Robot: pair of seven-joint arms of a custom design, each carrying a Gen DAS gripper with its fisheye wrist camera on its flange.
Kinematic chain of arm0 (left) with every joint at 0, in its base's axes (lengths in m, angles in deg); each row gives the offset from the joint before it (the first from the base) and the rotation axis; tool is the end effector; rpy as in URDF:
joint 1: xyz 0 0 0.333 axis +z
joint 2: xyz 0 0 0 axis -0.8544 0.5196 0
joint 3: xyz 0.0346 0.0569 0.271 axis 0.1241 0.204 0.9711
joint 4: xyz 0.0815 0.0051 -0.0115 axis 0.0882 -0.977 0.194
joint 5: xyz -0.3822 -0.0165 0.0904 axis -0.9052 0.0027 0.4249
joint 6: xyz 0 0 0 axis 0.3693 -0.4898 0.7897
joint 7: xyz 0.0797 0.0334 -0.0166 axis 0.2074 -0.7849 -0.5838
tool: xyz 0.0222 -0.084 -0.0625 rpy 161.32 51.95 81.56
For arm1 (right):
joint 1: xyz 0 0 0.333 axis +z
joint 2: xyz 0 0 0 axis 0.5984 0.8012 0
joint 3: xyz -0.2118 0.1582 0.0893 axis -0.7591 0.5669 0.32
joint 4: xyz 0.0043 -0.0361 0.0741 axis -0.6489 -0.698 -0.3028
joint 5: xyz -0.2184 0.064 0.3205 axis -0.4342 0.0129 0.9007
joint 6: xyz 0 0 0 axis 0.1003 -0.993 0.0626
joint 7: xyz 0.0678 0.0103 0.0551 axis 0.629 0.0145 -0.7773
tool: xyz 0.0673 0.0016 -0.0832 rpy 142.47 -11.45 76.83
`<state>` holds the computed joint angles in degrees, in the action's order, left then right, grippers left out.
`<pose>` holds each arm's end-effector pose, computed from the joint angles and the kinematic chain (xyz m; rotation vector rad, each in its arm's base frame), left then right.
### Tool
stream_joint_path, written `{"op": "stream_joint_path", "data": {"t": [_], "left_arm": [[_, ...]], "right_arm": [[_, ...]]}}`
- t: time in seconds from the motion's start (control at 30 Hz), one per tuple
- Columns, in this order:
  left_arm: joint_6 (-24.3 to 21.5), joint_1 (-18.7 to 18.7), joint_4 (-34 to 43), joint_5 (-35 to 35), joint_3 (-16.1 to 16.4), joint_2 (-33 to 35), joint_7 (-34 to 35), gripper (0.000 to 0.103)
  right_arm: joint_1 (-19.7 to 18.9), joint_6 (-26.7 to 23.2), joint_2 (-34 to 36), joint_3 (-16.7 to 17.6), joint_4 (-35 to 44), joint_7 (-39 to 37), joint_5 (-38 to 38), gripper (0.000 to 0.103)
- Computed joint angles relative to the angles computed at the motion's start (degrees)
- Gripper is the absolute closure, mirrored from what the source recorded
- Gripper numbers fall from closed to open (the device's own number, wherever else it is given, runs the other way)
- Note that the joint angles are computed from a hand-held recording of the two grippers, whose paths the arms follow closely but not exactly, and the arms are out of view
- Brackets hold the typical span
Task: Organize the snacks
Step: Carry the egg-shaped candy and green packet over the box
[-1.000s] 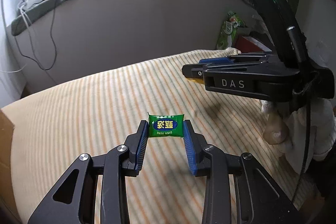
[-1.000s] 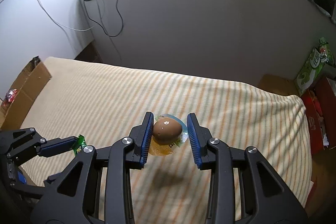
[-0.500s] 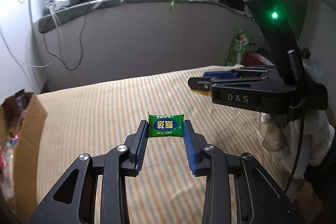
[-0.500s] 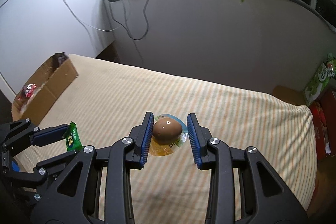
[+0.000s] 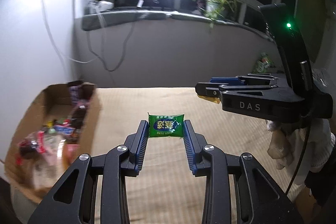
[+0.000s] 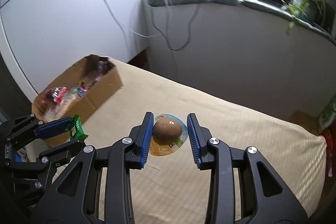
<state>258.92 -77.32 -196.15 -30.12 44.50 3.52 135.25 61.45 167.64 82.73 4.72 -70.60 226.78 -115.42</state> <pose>0.5148 -0.3136 0.3368 -1.2711 2.1705 -1.1708 0.5509 0.1895 0.3435 -1.7702 1.6314 -0.6461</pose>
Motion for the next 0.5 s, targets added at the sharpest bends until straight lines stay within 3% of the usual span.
{"op": "stream_joint_path", "data": {"t": [0.27, 0.5], "left_arm": [[2.3, -0.4, -4.9, -4.4, 4.6, -3.6, 2.2, 0.071], [2.8, 2.1, -6.7, -7.5, 4.8, -4.8, 4.3, 0.071]], "right_arm": [[0.3, -1.0, 6.0, 5.5, 7.4, -14.4, 14.8, 0.069], [-0.7, -3.0, 12.3, 10.9, 15.3, -26.0, 26.3, 0.069]]}}
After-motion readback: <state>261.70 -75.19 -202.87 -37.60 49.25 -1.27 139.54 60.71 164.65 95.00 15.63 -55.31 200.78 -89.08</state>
